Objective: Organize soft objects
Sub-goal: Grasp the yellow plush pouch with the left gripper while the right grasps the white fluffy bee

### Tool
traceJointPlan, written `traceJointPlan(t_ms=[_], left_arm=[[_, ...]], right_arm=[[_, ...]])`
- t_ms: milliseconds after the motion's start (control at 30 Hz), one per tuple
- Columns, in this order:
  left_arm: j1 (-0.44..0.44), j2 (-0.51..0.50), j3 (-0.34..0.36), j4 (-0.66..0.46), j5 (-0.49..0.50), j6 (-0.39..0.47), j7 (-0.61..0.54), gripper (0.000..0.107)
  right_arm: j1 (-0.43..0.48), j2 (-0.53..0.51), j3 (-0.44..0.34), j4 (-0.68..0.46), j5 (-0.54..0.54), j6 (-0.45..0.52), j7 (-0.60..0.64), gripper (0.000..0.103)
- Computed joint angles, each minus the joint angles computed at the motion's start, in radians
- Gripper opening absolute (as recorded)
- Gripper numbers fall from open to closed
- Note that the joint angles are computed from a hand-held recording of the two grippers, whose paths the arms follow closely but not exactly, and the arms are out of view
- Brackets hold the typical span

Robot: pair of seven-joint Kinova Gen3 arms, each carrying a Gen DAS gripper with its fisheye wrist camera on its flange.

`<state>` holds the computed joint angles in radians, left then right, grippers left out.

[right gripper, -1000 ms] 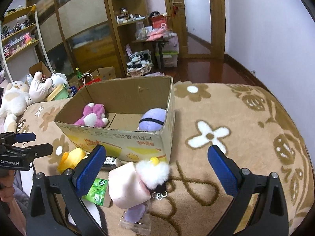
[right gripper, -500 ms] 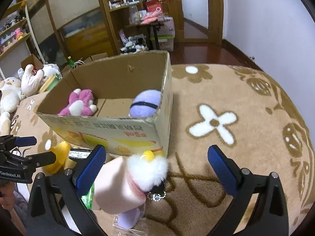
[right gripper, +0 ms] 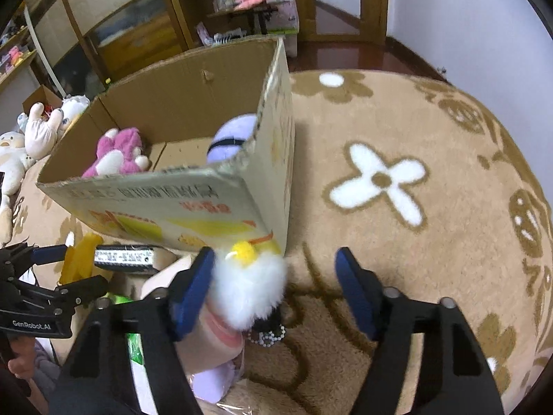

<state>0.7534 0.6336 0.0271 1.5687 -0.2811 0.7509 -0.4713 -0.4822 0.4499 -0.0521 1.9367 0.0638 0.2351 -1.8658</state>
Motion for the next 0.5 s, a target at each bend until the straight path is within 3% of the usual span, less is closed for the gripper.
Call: traceJointPlan(t_ms=[300, 433, 500], left_arm=[[-0.027, 0.013, 0.001, 0.010, 0.025, -0.031, -0.012, 0.098], [-0.030, 0.009, -0.004, 0.023, 0.028, -0.050, -0.014, 0.096], [-0.018, 0.007, -0.012, 0.026, 0.021, -0.046, -0.005, 0.089]], right_arm=[[0.077, 0.028, -0.083, -0.023, -0.052, 0.032, 0.065, 0.069], [0.130, 0.040, -0.134, -0.032, -0.100, 0.045, 0.112, 0.061], [0.154, 0.045, -0.157, -0.038, -0.121, 0.053, 0.139, 0.053]])
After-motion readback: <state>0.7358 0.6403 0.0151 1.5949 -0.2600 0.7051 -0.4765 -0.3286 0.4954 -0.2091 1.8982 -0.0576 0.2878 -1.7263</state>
